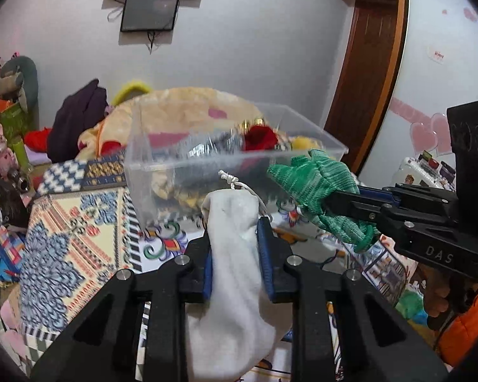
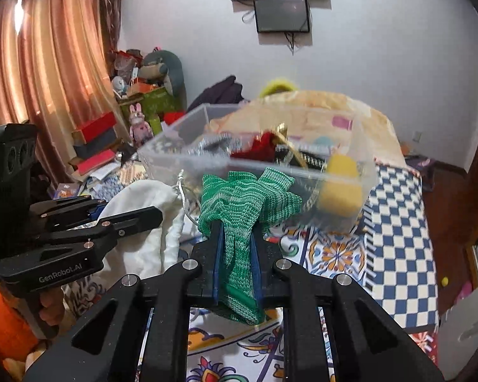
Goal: Organize soft objects
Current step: 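Grasp the green knit glove with the right tool while the left tool grasps the white cloth bag, then drop the green glove into the box with the right tool while the left tool drops the white bag in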
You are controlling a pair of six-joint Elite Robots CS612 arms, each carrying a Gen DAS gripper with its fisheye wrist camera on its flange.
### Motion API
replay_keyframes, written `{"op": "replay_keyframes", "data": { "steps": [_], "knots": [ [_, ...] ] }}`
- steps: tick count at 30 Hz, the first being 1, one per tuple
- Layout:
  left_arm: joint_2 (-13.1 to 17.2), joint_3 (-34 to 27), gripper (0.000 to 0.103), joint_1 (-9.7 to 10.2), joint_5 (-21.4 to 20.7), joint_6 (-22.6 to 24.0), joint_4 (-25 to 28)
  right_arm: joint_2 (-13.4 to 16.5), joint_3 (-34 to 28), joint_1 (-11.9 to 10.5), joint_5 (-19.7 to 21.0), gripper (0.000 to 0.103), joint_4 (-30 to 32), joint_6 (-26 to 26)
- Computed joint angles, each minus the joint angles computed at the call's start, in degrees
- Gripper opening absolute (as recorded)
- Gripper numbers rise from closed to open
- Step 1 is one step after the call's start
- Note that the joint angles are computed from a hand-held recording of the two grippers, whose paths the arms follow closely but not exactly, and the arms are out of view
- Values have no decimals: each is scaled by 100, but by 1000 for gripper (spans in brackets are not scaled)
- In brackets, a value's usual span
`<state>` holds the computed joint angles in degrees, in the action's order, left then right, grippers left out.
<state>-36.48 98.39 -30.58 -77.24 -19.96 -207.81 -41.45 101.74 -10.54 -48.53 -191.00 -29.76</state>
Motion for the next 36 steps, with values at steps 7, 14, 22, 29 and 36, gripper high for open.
{"op": "replay_keyframes", "data": {
  "steps": [7, 14, 22, 29, 36],
  "knots": [
    [-95, -22, 24, 34, 241, 126, -335, -16, -63, -58, 91, 14, -448, 365],
    [-131, -210, 24, 76, 574, 330, -505, 1, -193, -52, -2, 14, -943, 744],
    [-69, -574, 24, 150, 742, 484, -229, 97, -444, 53, -214, 14, -1073, 920],
    [79, -969, 24, 219, 901, 322, 207, 211, -668, 174, -518, 14, -879, 918],
    [252, -1362, 24, 316, 765, 142, 728, 299, -898, 267, -730, 14, -437, 966]
  ]
}}
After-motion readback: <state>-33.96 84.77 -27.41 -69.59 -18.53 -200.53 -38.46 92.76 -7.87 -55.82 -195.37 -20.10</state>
